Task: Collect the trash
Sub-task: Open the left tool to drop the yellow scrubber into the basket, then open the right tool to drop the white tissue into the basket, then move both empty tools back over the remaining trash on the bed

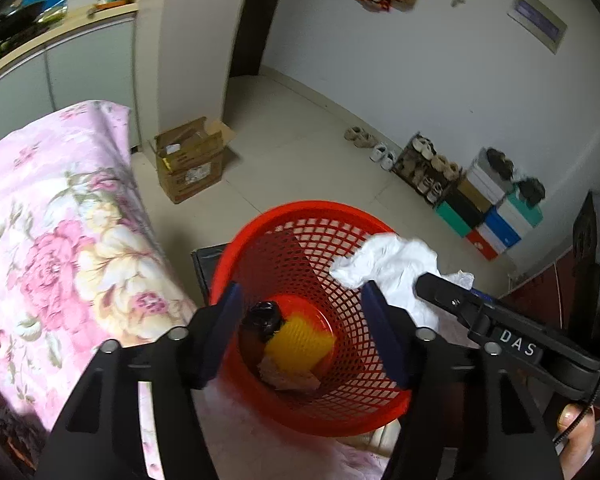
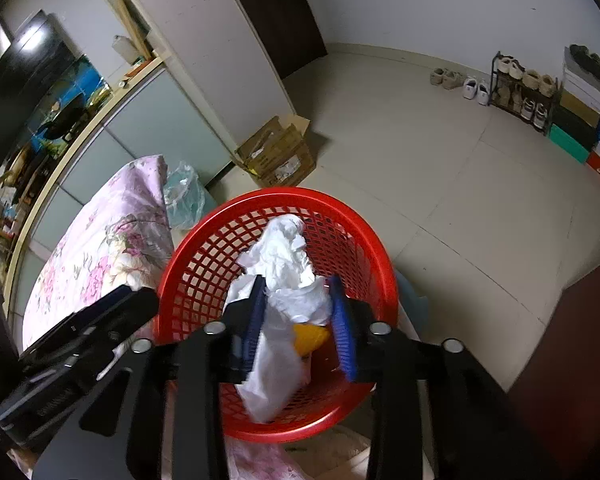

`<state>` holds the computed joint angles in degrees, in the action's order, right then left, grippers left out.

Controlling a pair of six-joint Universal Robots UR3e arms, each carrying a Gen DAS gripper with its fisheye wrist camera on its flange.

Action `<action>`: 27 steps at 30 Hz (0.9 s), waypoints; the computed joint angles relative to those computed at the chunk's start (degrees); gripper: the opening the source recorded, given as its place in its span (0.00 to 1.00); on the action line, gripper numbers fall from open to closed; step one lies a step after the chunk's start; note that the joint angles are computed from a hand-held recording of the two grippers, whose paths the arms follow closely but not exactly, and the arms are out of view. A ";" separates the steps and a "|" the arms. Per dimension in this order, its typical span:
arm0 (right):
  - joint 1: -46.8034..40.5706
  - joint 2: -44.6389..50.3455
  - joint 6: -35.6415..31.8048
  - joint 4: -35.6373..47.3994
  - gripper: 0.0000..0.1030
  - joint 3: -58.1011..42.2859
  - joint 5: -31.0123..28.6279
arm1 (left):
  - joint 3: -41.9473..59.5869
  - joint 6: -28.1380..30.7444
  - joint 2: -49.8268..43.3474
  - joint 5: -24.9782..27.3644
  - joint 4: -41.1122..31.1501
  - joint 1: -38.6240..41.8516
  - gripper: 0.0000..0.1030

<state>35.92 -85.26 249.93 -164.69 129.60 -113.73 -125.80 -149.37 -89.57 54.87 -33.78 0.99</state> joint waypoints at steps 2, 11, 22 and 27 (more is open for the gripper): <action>0.82 -0.55 1.43 0.76 0.42 0.18 -1.10 | -0.72 0.18 2.00 -0.39 -0.76 1.42 0.66; 4.49 -0.72 3.08 5.41 0.47 -3.17 -4.51 | -5.39 4.61 16.18 -1.67 -6.46 9.09 0.74; 14.52 7.57 1.23 15.19 0.52 -18.76 -11.43 | -11.84 18.92 39.36 -4.79 -24.63 23.97 0.78; 18.35 12.47 -1.15 18.68 0.56 -27.04 -13.95 | -9.50 37.41 53.77 -9.58 -52.44 39.59 0.78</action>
<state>54.27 -72.79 248.78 -146.01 102.55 -127.68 -135.30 -111.96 -35.80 45.29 -86.22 40.57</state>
